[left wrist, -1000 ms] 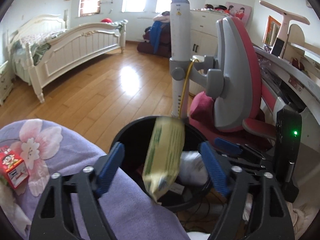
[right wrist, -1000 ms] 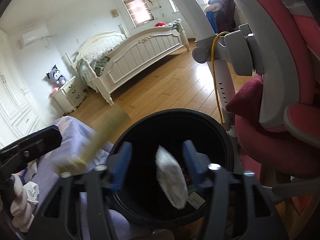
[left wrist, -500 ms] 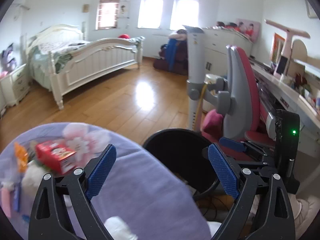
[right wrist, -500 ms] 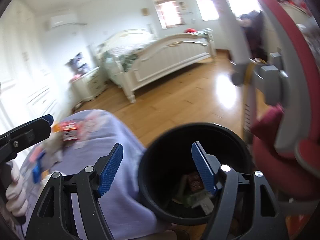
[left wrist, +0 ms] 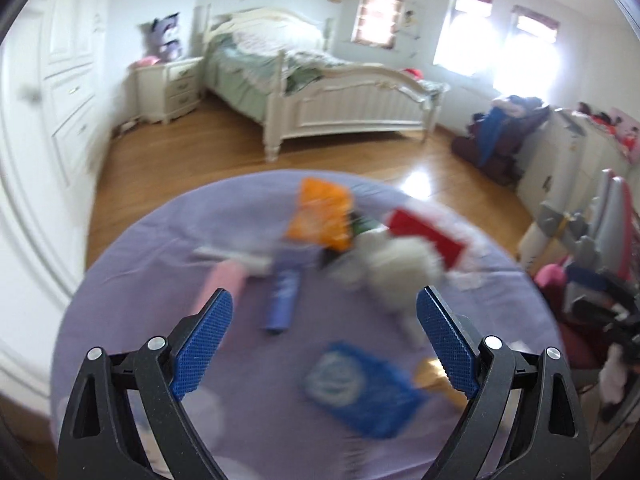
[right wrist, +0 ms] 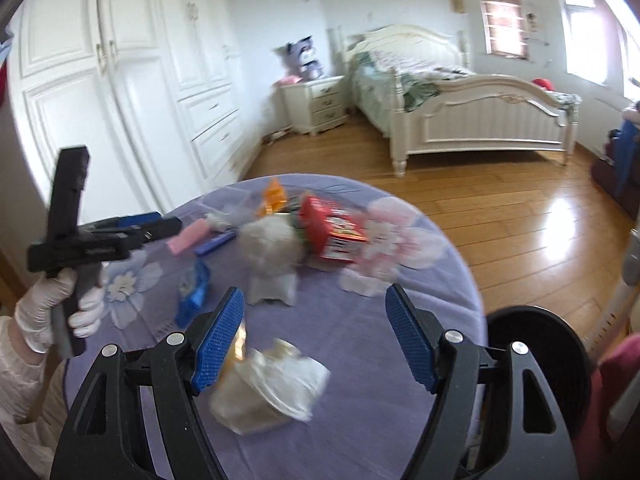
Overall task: Collect trash
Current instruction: 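Grasp the pink hair roller with the left tool while the right tool grasps the white fluffy item, then carry both items to the black bin and open both tools to drop them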
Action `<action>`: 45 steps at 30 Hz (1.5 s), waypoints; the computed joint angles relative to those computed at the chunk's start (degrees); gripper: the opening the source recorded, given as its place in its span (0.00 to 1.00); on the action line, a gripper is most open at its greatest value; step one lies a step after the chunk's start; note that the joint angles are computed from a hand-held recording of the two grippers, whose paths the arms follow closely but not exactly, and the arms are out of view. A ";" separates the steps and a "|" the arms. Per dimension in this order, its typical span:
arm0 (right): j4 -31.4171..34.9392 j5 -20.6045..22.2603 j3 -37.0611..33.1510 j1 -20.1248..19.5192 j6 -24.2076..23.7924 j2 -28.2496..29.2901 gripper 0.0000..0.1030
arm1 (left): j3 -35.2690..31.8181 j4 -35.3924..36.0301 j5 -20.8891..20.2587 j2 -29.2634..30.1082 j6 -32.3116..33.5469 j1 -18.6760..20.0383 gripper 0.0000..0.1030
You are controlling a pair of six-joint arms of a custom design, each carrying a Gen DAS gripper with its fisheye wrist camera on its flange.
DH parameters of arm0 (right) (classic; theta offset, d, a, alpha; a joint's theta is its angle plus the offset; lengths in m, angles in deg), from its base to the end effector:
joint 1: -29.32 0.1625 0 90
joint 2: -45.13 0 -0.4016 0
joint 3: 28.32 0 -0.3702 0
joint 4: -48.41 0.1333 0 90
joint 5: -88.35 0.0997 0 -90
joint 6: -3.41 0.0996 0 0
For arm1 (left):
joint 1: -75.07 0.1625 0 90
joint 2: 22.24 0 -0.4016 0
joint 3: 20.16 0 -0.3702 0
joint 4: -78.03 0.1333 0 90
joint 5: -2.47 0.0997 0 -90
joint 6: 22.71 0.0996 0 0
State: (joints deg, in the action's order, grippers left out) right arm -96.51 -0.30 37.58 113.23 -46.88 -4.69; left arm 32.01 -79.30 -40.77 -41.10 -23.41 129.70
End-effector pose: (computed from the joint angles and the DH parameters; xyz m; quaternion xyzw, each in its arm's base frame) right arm 0.0548 -0.7651 0.3518 0.3584 -0.8723 0.2983 0.1473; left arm -0.3011 -0.7798 0.0882 0.1507 0.8725 -0.3728 0.2777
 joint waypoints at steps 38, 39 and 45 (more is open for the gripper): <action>-9.47 4.94 3.29 0.97 2.69 -1.67 0.37 | 2.79 -6.22 -8.19 -2.14 4.98 -1.49 0.29; -11.91 5.18 4.84 0.57 2.96 -2.65 0.37 | 2.05 -6.16 -9.37 -1.57 5.49 -1.87 0.29; -20.08 5.90 9.55 -2.39 6.76 -6.66 0.37 | -9.19 -0.59 -14.77 6.23 7.30 -3.99 0.29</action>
